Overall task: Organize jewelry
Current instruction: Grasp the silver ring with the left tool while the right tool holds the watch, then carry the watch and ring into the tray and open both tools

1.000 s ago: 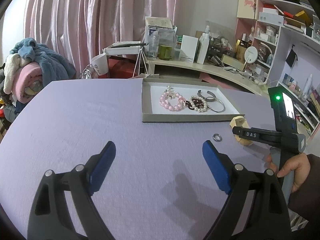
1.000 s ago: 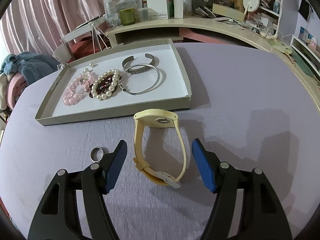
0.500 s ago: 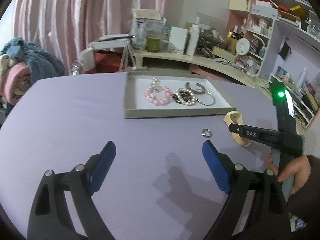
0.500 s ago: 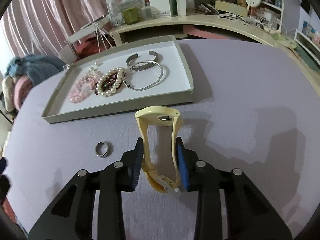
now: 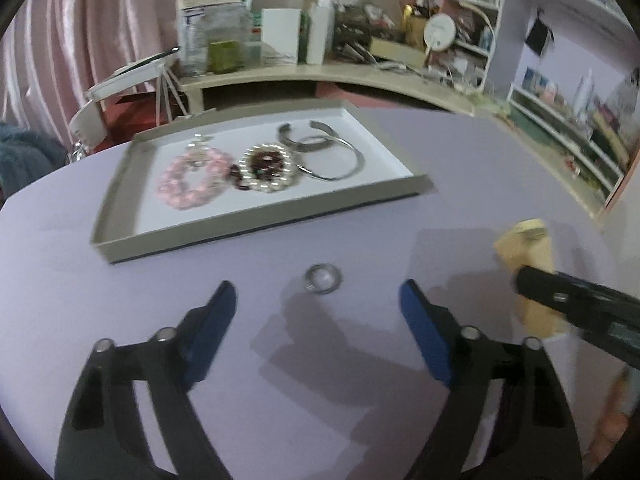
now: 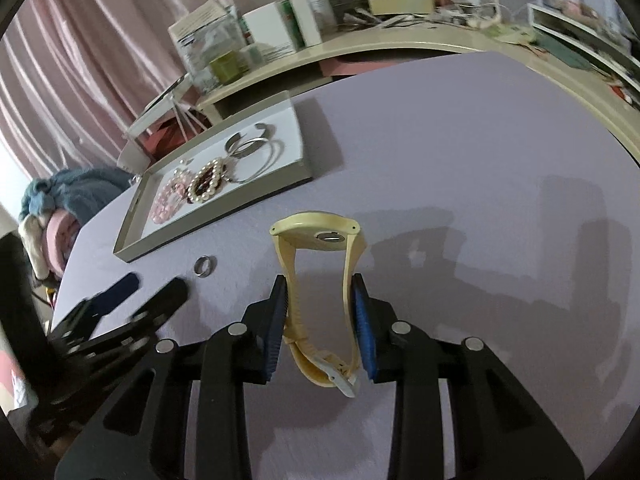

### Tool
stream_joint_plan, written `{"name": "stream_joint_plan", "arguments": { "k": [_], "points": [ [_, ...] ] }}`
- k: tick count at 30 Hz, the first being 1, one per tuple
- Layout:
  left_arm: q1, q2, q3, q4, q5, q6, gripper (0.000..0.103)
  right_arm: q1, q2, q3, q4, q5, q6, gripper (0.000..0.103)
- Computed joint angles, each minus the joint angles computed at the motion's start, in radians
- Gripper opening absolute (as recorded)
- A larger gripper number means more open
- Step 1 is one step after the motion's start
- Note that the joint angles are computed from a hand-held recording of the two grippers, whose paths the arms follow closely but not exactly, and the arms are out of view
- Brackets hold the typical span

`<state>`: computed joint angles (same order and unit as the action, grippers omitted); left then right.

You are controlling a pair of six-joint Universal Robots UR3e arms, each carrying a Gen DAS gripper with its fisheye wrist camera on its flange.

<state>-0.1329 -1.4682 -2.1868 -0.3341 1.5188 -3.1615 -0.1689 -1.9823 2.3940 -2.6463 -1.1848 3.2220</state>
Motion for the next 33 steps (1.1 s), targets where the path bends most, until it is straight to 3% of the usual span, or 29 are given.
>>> {"name": "stream_joint_plan", "arguments": {
  "k": [5, 9, 10, 11, 13, 21, 25, 33],
  "points": [
    [-0.047, -0.152, 0.112, -0.031, 0.058, -0.047, 0.061, -0.078, -0.091, 0.018, 0.085, 0.034, -0.022, 0.033],
    [-0.061, -0.181, 0.121, 0.001, 0.084, -0.052, 0.055, -0.093, -0.117, 0.019, 0.109, 0.038, -0.022, 0.034],
    [-0.061, -0.185, 0.126, 0.002, 0.087, -0.051, 0.048, -0.095, -0.121, 0.019, 0.114, 0.039, -0.024, 0.034],
    [-0.059, -0.186, 0.125, 0.007, 0.087, -0.052, 0.034, -0.090, -0.119, 0.016, 0.114, 0.035, -0.020, 0.034],
    [-0.052, -0.179, 0.117, 0.012, 0.076, -0.057, 0.022, -0.092, -0.126, 0.016, 0.123, 0.040, -0.023, 0.034],
    [0.018, -0.064, 0.010, 0.007, 0.006, -0.019, 0.021, -0.026, -0.088, -0.023, 0.094, 0.031, -0.005, 0.034],
    [0.124, 0.108, -0.111, -0.032, -0.040, 0.038, 0.021, 0.021, -0.059, -0.047, 0.059, 0.031, 0.010, 0.034],
    [0.423, 0.547, -0.189, -0.309, -0.182, 0.159, 0.021, 0.165, 0.057, -0.104, -0.090, 0.003, 0.072, 0.034]
  ]
}}
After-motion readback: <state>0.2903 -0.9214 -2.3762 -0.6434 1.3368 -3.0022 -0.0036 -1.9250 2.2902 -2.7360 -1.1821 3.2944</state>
